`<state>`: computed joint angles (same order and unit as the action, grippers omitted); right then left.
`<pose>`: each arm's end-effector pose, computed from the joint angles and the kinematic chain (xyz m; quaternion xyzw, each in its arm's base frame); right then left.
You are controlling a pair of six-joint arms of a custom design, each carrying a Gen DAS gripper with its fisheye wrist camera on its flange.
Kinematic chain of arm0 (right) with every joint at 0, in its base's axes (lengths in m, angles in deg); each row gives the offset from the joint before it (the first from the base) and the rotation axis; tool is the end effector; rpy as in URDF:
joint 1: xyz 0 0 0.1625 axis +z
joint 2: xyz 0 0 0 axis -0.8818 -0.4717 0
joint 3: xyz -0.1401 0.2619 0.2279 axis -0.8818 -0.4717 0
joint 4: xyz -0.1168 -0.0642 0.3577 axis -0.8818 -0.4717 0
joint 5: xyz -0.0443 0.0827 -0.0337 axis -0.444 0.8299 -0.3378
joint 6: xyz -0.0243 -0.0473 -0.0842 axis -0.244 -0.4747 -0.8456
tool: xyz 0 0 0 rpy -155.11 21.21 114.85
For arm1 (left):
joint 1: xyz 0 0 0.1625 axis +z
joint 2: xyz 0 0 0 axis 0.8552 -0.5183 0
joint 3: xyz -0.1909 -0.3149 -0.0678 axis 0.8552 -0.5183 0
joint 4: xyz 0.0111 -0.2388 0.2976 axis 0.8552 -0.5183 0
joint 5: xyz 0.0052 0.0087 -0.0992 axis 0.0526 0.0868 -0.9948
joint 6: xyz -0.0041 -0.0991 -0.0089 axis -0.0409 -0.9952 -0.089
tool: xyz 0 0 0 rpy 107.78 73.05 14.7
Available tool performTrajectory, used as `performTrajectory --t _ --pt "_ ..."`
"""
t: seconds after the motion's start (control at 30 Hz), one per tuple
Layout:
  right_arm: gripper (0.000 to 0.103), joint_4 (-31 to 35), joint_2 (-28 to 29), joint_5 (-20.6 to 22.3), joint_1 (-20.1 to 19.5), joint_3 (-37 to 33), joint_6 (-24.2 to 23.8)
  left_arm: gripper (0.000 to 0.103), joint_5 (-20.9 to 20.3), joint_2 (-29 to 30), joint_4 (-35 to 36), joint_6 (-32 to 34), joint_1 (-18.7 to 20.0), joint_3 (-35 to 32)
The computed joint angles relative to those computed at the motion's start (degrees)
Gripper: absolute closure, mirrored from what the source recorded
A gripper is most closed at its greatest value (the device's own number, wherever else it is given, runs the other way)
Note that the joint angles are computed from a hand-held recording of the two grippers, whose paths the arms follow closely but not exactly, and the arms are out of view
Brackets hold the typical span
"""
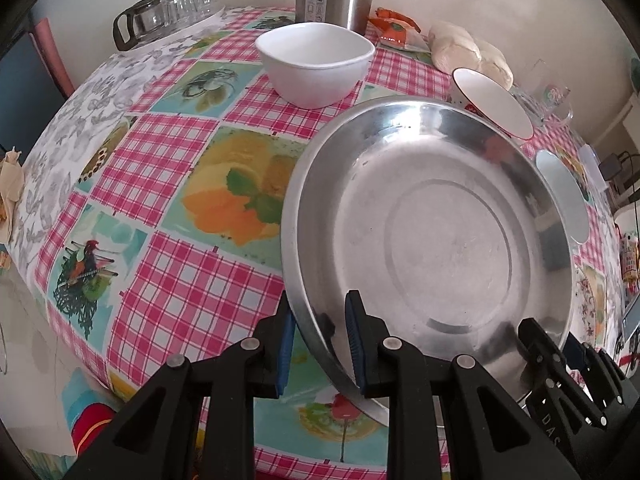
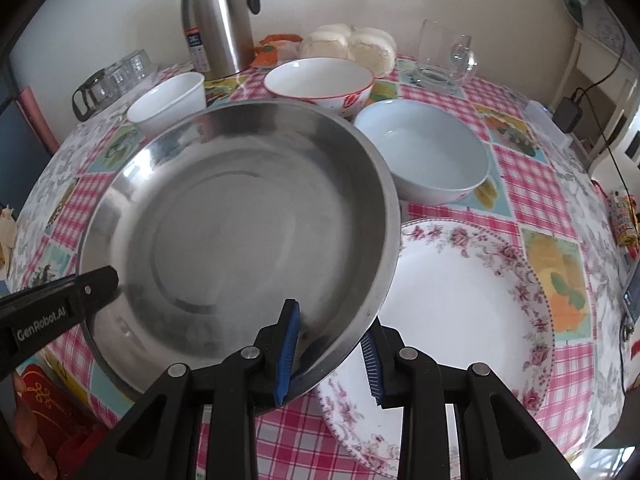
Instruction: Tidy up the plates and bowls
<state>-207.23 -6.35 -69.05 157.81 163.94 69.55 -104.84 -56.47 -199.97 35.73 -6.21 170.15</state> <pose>0.1201 -0.5208 0.0783 0.0865 -0.8997 0.2047 0.3757 -0.1650 -0.5534 0.0465 0.0050 0.9165 -0.1888 0.3527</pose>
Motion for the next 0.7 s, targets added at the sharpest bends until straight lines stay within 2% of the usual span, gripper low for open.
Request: performTrajectory --t 0.27,0.3,0.37,0.4,0.5,0.57,0.63,0.7 --pt "0.069 2.66 -0.63 0.30 0.05 0.06 2.07 0.076 0.91 -0.18 0.58 -1.60 -0.19 0.21" --pt "0.069 2.61 -0.64 0.05 0.17 0.07 2.19 0.074 1.27 -0.21 0.80 -1.92 -0.23 0.20" --pt "0.062 1.96 -0.98 0.12 0.43 0.32 2.28 0.059 2.07 -0.47 0.58 -2.30 -0.47 0.54" --pt "0.057 1.36 -1.22 0.26 0.57 0.60 2.26 0.058 2.37 -0.59 0.02 -2.17 -0.58 0.79" --pt "0.055 -0.08 -1.79 0.55 0.96 1.02 2.26 0.057 3.28 -0.96 -1.82 -1.57 -1.13 1.65" --pt "0.053 -0.93 -2.06 0.66 1.09 1.26 2.46 0.044 3.80 -1.04 -3.12 -0.76 -1.47 2.03" --pt "0.043 -1.99 -2.06 0.39 1.14 1.39 2.52 0.036 4.34 -0.86 -3.35 -0.22 -1.79 2.03" --pt "0.037 -2.93 -2.12 0.36 1.08 1.48 2.34 0.035 4.68 -0.60 -2.52 -0.24 -1.88 1.66"
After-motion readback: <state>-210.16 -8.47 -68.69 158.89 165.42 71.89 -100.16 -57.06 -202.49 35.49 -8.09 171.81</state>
